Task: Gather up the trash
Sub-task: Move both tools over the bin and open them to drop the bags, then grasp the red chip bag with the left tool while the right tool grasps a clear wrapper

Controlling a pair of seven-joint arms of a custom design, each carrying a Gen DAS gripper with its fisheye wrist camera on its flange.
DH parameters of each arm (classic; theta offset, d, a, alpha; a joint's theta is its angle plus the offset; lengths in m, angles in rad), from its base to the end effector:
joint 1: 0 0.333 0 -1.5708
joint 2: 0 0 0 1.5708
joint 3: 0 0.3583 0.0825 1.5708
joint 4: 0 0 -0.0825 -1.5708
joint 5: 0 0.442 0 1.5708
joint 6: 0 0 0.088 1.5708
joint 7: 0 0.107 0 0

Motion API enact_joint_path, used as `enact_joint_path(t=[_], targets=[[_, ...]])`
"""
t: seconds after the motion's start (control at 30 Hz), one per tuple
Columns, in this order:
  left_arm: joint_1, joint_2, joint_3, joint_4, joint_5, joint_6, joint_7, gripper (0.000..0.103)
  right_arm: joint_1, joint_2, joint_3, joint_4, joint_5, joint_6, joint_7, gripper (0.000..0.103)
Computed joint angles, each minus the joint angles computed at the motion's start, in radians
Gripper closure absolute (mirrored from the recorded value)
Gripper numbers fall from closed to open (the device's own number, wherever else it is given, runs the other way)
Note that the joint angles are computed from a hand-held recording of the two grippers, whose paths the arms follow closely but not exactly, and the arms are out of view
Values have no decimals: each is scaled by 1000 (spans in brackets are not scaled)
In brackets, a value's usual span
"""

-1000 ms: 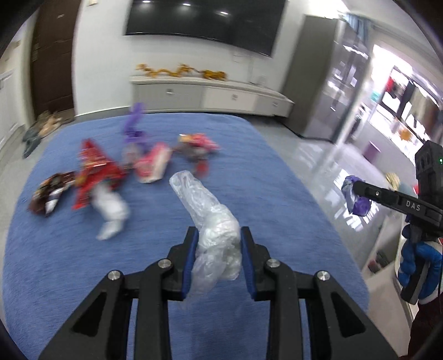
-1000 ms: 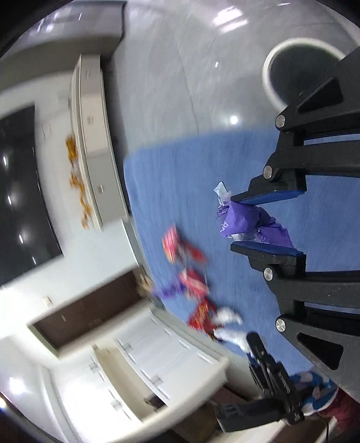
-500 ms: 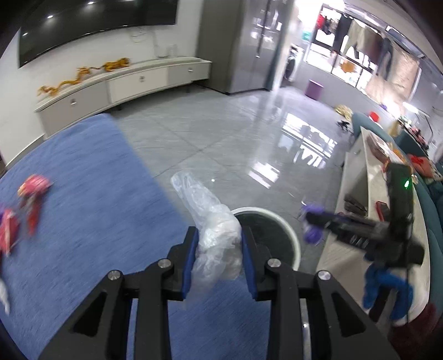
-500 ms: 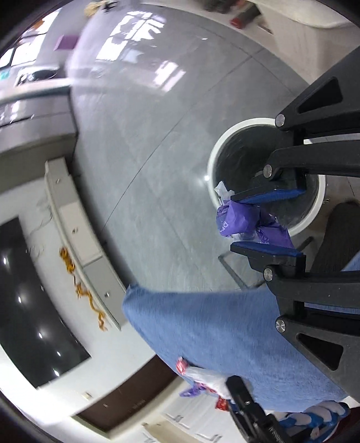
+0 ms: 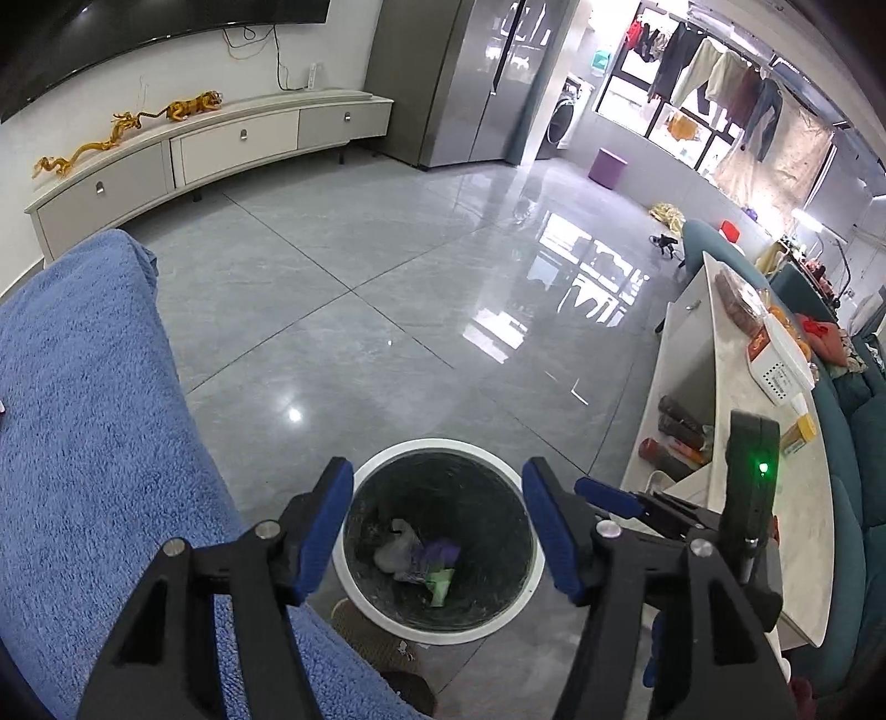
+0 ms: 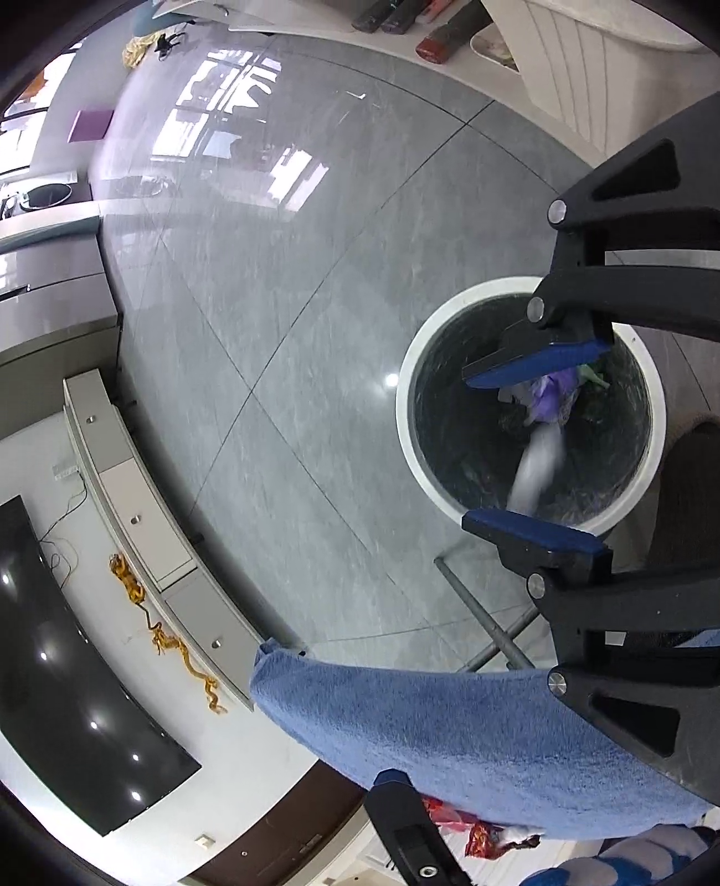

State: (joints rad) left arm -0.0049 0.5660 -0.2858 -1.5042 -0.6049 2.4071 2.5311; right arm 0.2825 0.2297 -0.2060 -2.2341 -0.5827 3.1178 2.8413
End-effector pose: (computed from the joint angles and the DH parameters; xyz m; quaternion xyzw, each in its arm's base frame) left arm 0.7840 -0.1924 0.3959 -0.3570 0.8689 -0.3426 0.0131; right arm 0.6214 0.0981 0.3311 -0.4432 0.8348 -0.1528 0.2885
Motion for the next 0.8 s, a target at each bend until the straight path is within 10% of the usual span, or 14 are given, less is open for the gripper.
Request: enact_joint_path(t=[0.37, 0.8], targets=[[67, -81, -83, -149, -208, 341, 162, 41, 64, -51, -70, -15, -221, -43, 199, 56], [119, -136, -32, -190, -256, 359, 223, 41, -26, -133, 74, 13, -373, -165, 279, 53]])
